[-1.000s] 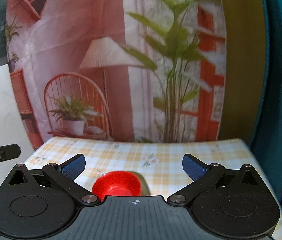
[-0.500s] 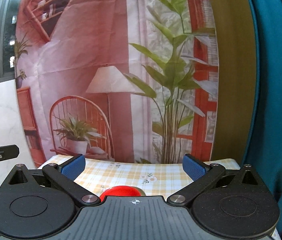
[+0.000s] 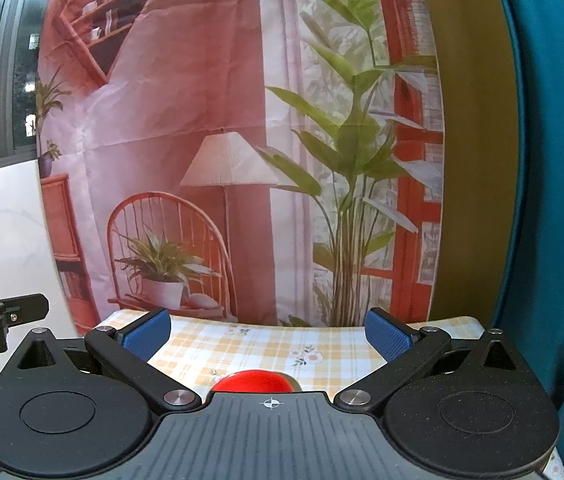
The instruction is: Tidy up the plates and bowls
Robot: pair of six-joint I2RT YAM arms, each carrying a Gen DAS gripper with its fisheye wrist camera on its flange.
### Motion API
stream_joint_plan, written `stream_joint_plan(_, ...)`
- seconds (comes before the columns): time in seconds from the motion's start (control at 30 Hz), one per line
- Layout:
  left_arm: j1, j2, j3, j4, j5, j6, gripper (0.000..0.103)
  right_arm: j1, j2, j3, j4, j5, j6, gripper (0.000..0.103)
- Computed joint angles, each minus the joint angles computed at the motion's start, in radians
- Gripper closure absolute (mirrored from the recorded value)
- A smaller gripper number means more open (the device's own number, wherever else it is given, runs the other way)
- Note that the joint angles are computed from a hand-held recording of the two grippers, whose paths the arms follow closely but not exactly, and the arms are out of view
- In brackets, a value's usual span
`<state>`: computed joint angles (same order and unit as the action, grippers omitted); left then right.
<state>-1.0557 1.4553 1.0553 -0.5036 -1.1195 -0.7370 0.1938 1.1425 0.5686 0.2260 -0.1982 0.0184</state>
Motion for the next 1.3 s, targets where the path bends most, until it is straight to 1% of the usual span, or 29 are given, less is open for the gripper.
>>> stream_joint_plan(0.17,0.0,-0.002,0.004,-0.013,0.005,-0.02,0.0,-0.007,-0.003,-0.002,0.001,-0.002,0.005,0.0)
stream_joint_plan(0.47,-0.007,0.008,0.01,-0.015,0.002,-0.012,0.0,-0.018,0.004,-0.001,0.008,-0.01,0.005,0.0)
stream_joint_plan(0.97,-0.019,0.007,0.008,-0.034,0.0,-0.029,0.0,-0.02,0.008,0.001,0.009,-0.012,0.005,0.0)
stream_joint_plan(1.13,-0.015,0.009,0.011,-0.028,0.003,-0.026,0.0,-0.019,0.007,0.002,0.006,-0.009,0.006,0.0)
stream_joint_plan(1.3,-0.013,-0.001,-0.009,0.011,-0.001,-0.01,0.0,-0.021,0.01,0.002,0.007,-0.011,0.006,0.0)
